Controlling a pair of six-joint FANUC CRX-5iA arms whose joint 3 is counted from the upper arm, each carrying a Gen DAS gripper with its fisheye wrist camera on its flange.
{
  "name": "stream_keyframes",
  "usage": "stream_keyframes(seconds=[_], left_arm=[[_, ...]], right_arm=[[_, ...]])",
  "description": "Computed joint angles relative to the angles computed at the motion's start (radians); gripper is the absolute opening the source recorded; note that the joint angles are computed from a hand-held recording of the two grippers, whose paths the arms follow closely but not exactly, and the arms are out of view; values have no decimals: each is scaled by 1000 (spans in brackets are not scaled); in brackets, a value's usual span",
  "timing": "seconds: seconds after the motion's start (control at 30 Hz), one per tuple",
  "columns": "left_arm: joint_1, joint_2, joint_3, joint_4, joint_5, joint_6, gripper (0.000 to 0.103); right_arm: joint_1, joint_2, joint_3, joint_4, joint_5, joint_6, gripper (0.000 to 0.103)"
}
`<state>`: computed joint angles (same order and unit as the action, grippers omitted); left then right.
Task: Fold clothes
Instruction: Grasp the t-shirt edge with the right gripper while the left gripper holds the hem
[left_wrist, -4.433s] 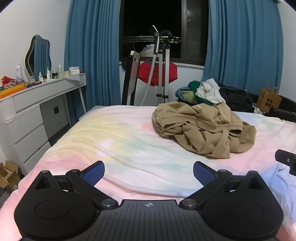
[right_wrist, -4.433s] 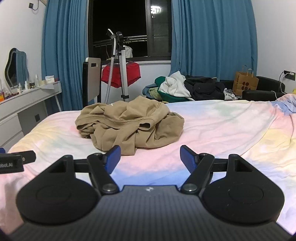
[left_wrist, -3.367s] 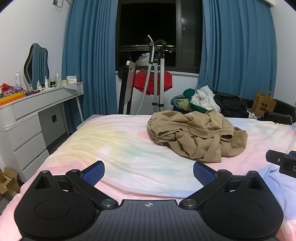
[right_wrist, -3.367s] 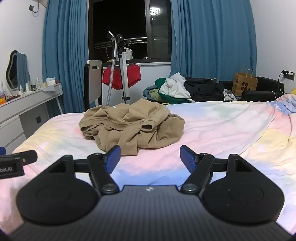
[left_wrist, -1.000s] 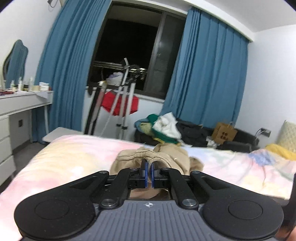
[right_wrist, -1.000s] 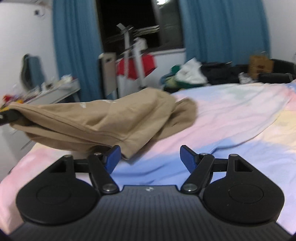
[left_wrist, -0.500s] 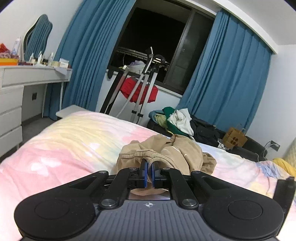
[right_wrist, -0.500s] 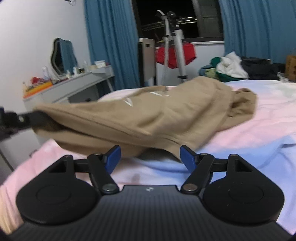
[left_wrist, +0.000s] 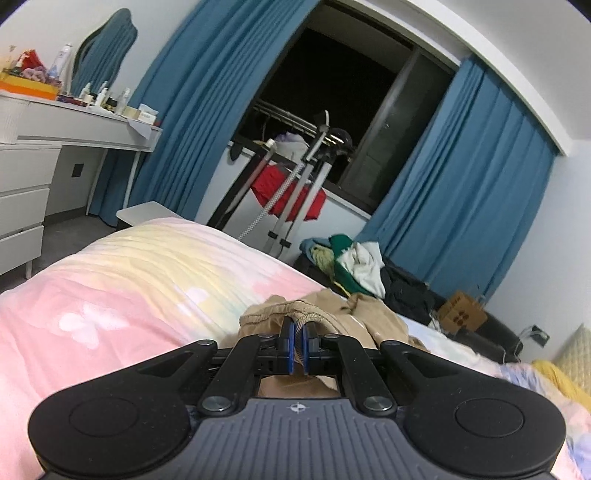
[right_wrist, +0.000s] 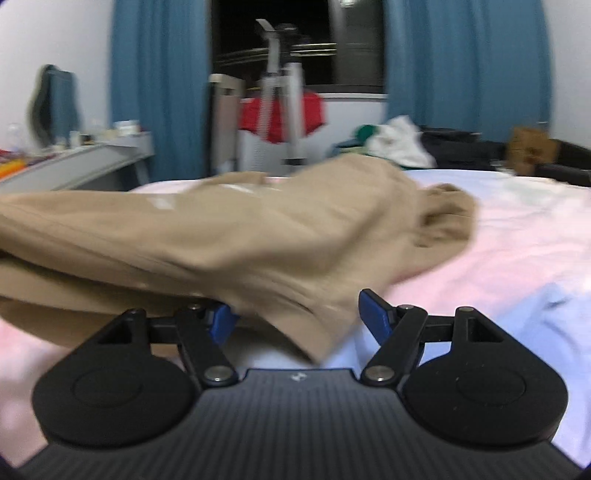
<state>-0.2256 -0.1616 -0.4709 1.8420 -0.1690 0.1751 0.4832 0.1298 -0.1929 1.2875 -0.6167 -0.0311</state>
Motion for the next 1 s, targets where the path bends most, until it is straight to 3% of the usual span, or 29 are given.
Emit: stream_keyframes(seconds=[0.07, 0.1, 0.23, 0.3, 0.37, 0.43, 0.5, 0.57, 0.63, 0.73, 0.83, 0.93, 1.0], left_arm=[[-21, 7, 8, 64, 34, -57, 4], [-11, 13, 10, 37, 28, -30, 4], [96, 40, 26, -263, -104, 230, 4], [110, 45, 35, -393, -112, 283, 4], [116, 49, 47, -521, -110, 331, 5], [119, 60, 65, -610, -128, 364, 6], [128, 71, 84, -714, -153, 423, 7], [141, 86, 119, -879, -178, 533, 10], [154, 99, 161, -1035, -219, 646, 21], [151, 108, 179, -1116, -249, 669, 34], [138, 117, 200, -1237, -224, 728, 40], [144, 136, 263, -1425, -251, 939, 40], [160, 141, 275, -1453, -256, 1024, 43]], right_arm=[[3, 1, -5, 10, -82, -51, 72], [1, -2, -12, 19, -116, -78, 72], [-15, -25, -63, 130, -241, -243, 73], [-20, -32, -74, 164, -291, -295, 73], [-26, -37, -69, 143, -278, -280, 69], [-35, -51, -69, 105, -230, -260, 50], [-42, -69, -69, 49, -168, -230, 19], [-37, -82, -69, 19, -141, -217, 13], [-34, -103, -81, 27, -113, -235, 10], [-41, -148, -113, 77, -62, -269, 9], [-59, -189, -145, 149, -8, -329, 9], [-63, -214, -169, 204, -1, -347, 9], [-48, -210, -163, 158, -37, -298, 10]])
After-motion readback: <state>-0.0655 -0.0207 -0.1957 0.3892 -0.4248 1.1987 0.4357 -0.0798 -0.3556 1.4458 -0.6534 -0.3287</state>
